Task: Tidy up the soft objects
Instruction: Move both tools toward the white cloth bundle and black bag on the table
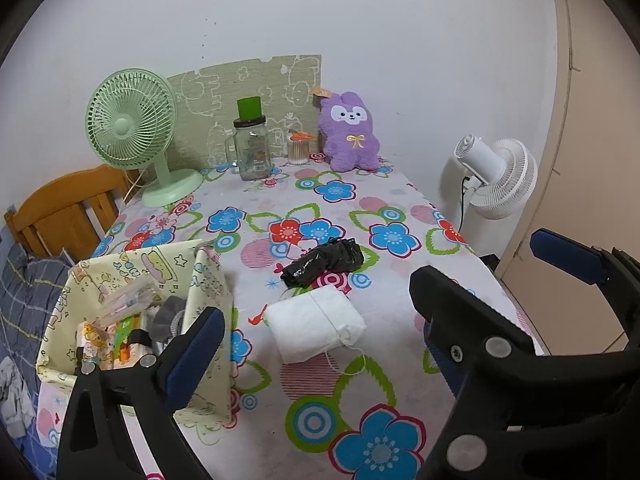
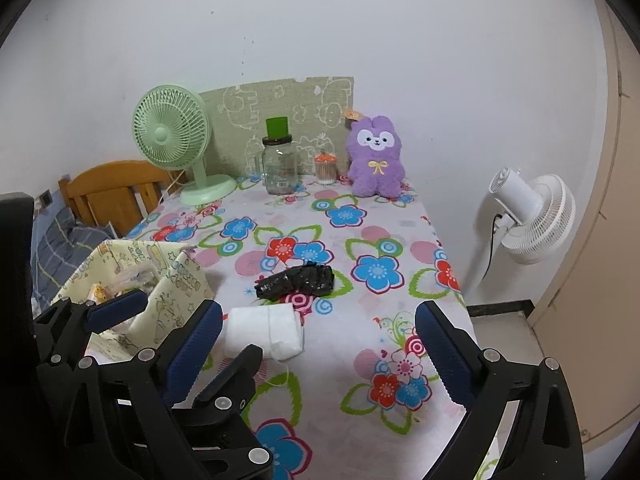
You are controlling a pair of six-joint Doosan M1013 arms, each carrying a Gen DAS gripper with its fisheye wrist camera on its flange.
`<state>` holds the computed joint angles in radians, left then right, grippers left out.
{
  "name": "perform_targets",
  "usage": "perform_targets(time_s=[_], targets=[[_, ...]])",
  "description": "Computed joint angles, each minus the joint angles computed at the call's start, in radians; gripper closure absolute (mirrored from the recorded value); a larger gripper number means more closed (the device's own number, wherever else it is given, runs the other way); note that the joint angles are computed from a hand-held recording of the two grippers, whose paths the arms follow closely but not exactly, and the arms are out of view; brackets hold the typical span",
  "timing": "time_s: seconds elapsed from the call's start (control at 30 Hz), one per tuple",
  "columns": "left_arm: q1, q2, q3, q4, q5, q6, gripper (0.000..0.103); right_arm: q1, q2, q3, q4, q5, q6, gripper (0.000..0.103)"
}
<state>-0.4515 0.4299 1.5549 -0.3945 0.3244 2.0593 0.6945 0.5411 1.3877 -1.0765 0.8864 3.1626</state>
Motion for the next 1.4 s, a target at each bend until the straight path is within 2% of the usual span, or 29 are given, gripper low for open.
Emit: perform_targets(time_s=[0.33, 0.63, 0.93, 1.4], targets=[[-0.019, 0.049, -0.042, 0.102, 0.034, -0.134, 0.003, -0.037, 0.005, 0.024, 0.041, -0.050, -0.023, 0.004], [-0.040, 0.096, -0.073, 0.325, 0.054, -0.392, 0.003, -0.071, 0.028, 0.033, 0.082, -0.097, -0.051, 0.004], [-0.044, 0.143, -0.106, 0.444, 0.099, -0.564, 0.006, -0.094, 0.064, 0.011, 0.157, -0.113, -0.123, 0.004], [-0.043, 0.199, -0.188, 0.421, 0.172, -0.576, 0.006, -0.130, 0.088, -0.012, 0.222, -0.129, -0.132, 0.004]])
